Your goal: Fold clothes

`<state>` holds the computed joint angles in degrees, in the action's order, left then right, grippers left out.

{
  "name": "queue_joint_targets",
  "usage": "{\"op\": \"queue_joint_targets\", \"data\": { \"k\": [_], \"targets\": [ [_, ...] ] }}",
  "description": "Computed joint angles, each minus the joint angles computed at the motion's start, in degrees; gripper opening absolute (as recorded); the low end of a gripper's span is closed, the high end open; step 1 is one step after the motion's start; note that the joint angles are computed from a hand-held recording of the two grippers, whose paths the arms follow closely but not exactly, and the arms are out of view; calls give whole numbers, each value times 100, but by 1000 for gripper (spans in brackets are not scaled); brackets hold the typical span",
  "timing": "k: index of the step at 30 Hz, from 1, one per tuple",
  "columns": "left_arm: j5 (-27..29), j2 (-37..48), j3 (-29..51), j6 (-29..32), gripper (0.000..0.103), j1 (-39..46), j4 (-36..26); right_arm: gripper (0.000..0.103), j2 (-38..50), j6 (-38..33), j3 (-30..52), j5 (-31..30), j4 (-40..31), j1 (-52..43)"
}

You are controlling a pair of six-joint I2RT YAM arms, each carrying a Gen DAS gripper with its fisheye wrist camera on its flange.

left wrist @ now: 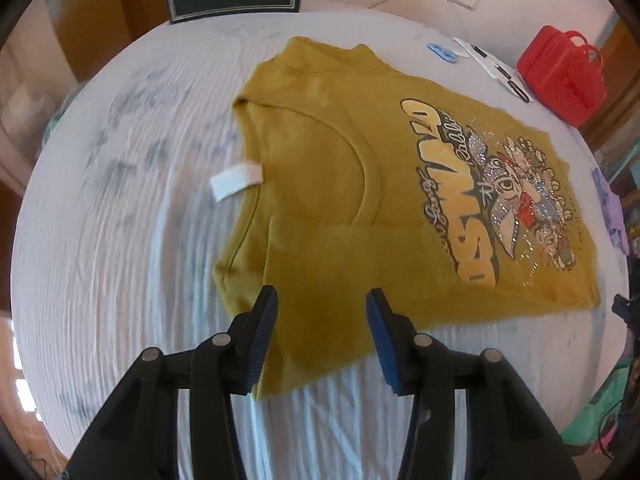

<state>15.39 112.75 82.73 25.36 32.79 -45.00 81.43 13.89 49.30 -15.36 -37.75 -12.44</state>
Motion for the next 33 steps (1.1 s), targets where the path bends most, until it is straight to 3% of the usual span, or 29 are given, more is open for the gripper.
{"op": "queue_joint_targets", "data": {
  "k": [1,9,18,24,26,28,29,30,31,32,33],
  "targets": [
    [-92,77,-4,-49,46,-61,87,58,100,81,48,9,80,172],
    [-698,322,-210,94,46,-197,767,80,475,325,172,286,179,595],
    [-667,316,-132,-3,46,-210,712,80,1013,438,228,776,350,1085],
    [-25,459,113,-116,46,52,557,80,1093,458,222,730,419,1161],
    [-105,633,203,-128,45,-11,517,80,1108,468,226,760,428,1182],
    [-220,472,-124,-34,45,-105,896,81,1122,477,230,791,437,1204],
    [-308,396,-253,28,35,-166,996,81,1130,465,238,833,429,1234],
    [-387,245,-483,125,25,-241,1198,80,1137,439,253,896,410,1281],
    [-490,112,-665,186,11,-313,1351,72,1174,404,300,1017,374,1357],
    [-534,-26,-820,234,6,-359,1457,62,1195,354,343,1211,330,1479],
    [-558,-169,-970,283,6,-399,1553,34,1187,299,366,1426,289,1621]
  ]
}}
